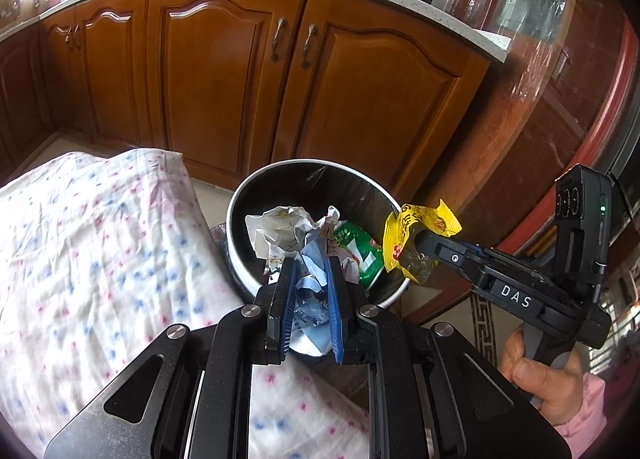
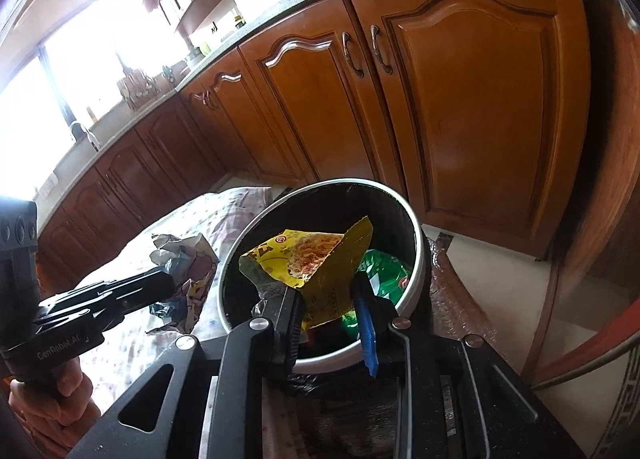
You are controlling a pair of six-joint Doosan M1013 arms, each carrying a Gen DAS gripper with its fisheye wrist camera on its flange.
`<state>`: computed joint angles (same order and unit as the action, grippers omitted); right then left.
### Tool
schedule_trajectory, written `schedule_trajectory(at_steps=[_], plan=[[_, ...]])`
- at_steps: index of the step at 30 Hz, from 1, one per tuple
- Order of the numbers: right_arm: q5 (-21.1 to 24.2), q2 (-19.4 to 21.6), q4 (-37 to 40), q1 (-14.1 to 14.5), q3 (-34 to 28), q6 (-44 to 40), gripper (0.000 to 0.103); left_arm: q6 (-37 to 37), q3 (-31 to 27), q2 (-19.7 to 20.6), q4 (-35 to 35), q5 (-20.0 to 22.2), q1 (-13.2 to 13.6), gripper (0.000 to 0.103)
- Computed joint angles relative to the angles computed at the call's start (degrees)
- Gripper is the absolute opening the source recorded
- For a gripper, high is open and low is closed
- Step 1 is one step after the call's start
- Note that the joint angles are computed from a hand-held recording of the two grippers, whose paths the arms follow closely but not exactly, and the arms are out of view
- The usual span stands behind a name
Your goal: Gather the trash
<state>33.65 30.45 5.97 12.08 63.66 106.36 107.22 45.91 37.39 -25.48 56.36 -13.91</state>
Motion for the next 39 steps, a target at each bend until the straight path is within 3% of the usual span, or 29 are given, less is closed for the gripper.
schedule_trajectory(at_steps=[15, 18, 20, 24, 29, 39], plan=[[9.9, 4.7, -3.7, 0.1, -7.9, -1.1, 0.028, -3.6, -7.6, 4.8, 2.0, 5.7, -0.9, 0.014], [12.0, 5.7, -4.1, 0.2, -9.7, -1.7, 0.040, -4.2, -9.3, 5.8, 2.4, 7.2, -0.9, 0.016], [12.1, 5.6, -4.6, 0.2, -9.8, -1.6, 0.045, -4.6, -10.4, 6.5, 2.8, 8.0, -1.0, 0.026], [11.3, 5.1, -4.4, 0.2, -9.0, -1.0, 0.048, -4.4, -9.6, 6.0, 3.3, 7.2, -1.0, 0.036], [8.5, 3.4, -3.6, 0.3, -6.4, -0.3, 0.055, -4.1, -8.0, 5.0, 2.9, 5.6, -0.6, 0.037], [-4.7, -2.7, -4.2, 1.5, 3.3, 6.1, 0.084, -3.9, 0.4, 0.1, -0.1, 0.2, 1.2, 0.045]])
